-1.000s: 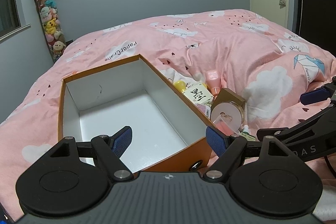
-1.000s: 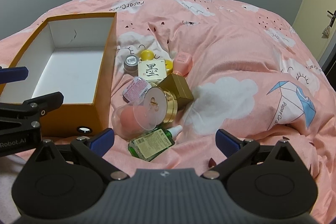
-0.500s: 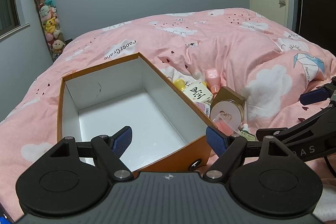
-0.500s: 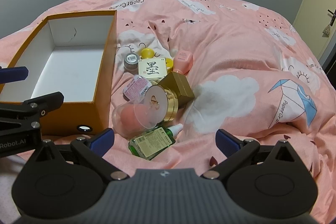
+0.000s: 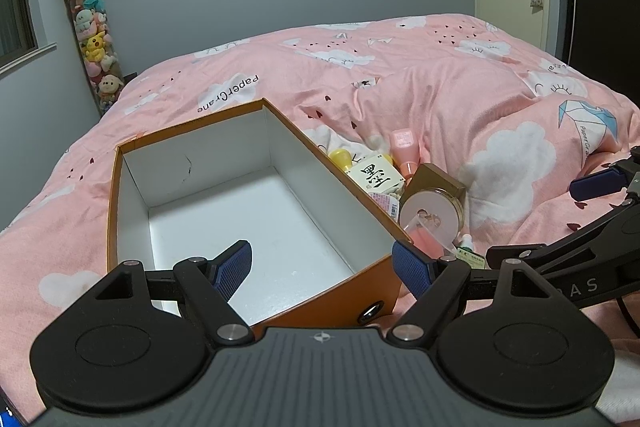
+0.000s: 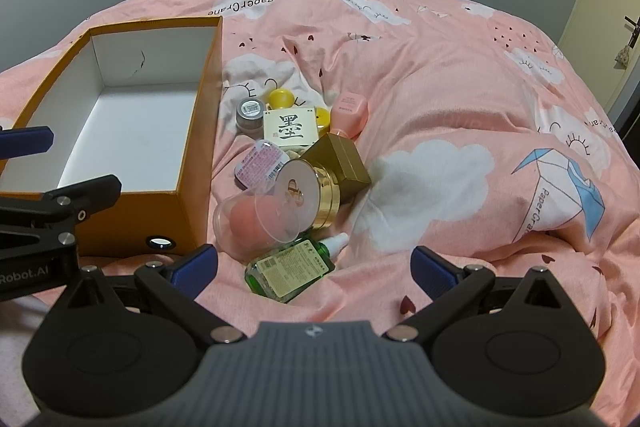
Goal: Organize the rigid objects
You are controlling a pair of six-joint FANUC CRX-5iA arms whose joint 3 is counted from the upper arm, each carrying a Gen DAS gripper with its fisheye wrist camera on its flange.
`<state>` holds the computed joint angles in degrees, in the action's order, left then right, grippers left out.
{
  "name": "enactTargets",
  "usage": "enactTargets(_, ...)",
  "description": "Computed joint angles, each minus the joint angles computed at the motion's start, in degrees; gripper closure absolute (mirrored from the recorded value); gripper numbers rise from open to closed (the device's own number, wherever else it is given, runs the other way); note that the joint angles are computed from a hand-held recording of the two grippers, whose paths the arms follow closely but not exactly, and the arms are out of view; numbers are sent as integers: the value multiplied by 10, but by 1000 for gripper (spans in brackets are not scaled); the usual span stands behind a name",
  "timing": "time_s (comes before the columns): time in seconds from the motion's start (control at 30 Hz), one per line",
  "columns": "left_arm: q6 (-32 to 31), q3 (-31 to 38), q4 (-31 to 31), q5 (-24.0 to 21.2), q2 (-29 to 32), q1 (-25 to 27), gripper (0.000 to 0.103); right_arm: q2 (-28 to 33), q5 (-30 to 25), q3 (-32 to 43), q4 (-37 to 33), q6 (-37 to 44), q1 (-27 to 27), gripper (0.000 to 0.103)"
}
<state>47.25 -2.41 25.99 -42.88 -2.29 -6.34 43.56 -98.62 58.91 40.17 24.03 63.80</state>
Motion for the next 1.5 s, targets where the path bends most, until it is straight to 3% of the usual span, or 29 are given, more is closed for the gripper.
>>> enactTargets(0.6,-4,-8,2,-1,-3,-1,9,-1,-1,-1,-8,-4,-1,2)
enactTargets(0.9,-1,15,-7,-28,7,1,9,2,-7,11,-19,-5,-4,2)
enactTargets(1.17,-55,45,27,-71,33,5,16,-44,43,-54,-50,-33,-15,4)
enactTargets(1.27,-96,62,64,-99,52,7,19,-71,77,-91,-67,-46,-24,15)
enactTargets(1.33,-111,80,69,-114,66,4,20,-75,79,-93,-80,-40,-31,22)
enactTargets(1.43,-136,117,64,-140,92,-4,31,-93,102,-118,-97,-39,-42,37)
enactTargets(1.5,-153,149,71,-170,118,-8,31,-106,118,-137,-107,-42,-50,46)
